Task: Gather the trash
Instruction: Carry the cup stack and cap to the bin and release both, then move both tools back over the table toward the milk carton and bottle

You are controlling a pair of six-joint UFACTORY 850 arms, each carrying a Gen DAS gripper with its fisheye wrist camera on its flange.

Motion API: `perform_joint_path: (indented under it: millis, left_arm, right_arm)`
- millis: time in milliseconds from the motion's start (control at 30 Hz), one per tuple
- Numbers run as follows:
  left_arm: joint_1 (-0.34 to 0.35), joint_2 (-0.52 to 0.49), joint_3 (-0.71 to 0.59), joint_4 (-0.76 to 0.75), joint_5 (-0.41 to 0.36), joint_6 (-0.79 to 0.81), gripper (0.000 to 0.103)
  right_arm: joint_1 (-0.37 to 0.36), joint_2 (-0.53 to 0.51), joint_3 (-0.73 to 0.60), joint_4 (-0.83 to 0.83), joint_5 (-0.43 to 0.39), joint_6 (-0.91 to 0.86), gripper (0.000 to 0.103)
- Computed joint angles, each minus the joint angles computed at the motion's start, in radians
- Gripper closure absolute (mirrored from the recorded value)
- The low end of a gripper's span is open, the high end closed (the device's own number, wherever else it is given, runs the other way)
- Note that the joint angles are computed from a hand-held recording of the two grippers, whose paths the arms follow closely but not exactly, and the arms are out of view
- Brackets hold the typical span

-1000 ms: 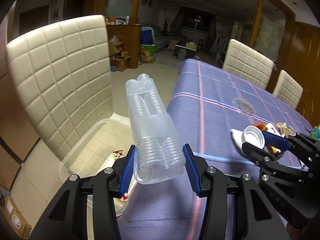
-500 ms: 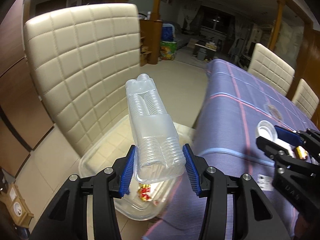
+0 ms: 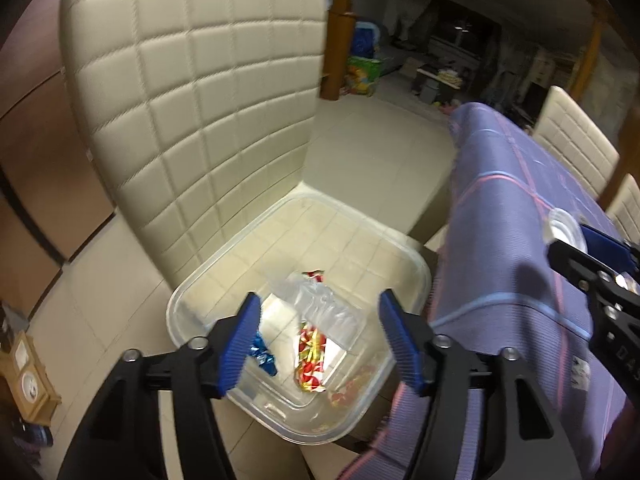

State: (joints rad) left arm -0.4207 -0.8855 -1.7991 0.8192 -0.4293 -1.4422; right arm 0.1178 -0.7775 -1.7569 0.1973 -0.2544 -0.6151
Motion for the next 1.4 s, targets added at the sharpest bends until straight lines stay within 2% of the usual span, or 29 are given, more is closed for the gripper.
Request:
perform_joint_path:
  millis: [300, 533, 633, 667, 733, 767, 800, 933, 1133, 1400]
  left_arm:
    - [0.019, 0.007, 0.037, -0.021, 0.015, -0.033, 0.041]
    - [0.027, 0.01, 0.054, -0.022, -0.004, -0.058, 0.041]
    - [0.028, 0.014, 0.061, -0.009, -0.01, -0.083, 0.041]
    - [0.029, 0.017, 0.066, -0.009, -0.008, -0.09, 0.041]
    - [0.029, 0.016, 0.064, -0.014, -0.01, -0.085, 0.041]
    - [0.029, 0.017, 0.066, -0.011, -0.01, -0.085, 0.041]
    - [0.028, 0.017, 0.066, -0.01, -0.01, -0.084, 0.041]
    - [0.025, 0.011, 0.051, -0.024, -0.007, -0.061, 0.041]
    - [0.012, 0.02, 0.049, -0.013, -0.007, -0.058, 0.041]
    - [-0.019, 0.044, 0.049, 0.031, -0.019, -0.077, 0.041]
  right_arm:
    - [0.017, -0.05, -0.062, -0.066, -0.047, 0.058, 0.062]
    - [0.039, -0.071, -0.092, -0.051, -0.057, 0.027, 0.062]
    - [0.042, -0.088, -0.121, -0.022, -0.088, 0.004, 0.061]
    - [0.042, -0.094, -0.132, -0.003, -0.1, -0.015, 0.06]
    - [0.04, -0.097, -0.14, 0.045, -0.114, -0.063, 0.048]
    - [0.039, -0.092, -0.133, 0.066, -0.107, -0.08, 0.041]
    - [0.037, -0.079, -0.112, 0.113, -0.078, -0.119, 0.041]
    - [0.036, -0.057, -0.08, 0.106, -0.03, -0.118, 0.041]
    - [0.023, -0.048, -0.072, 0.085, -0.05, -0.086, 0.041]
    - [-0.009, 0.016, 0.016, 0.134, -0.013, -0.123, 0.041]
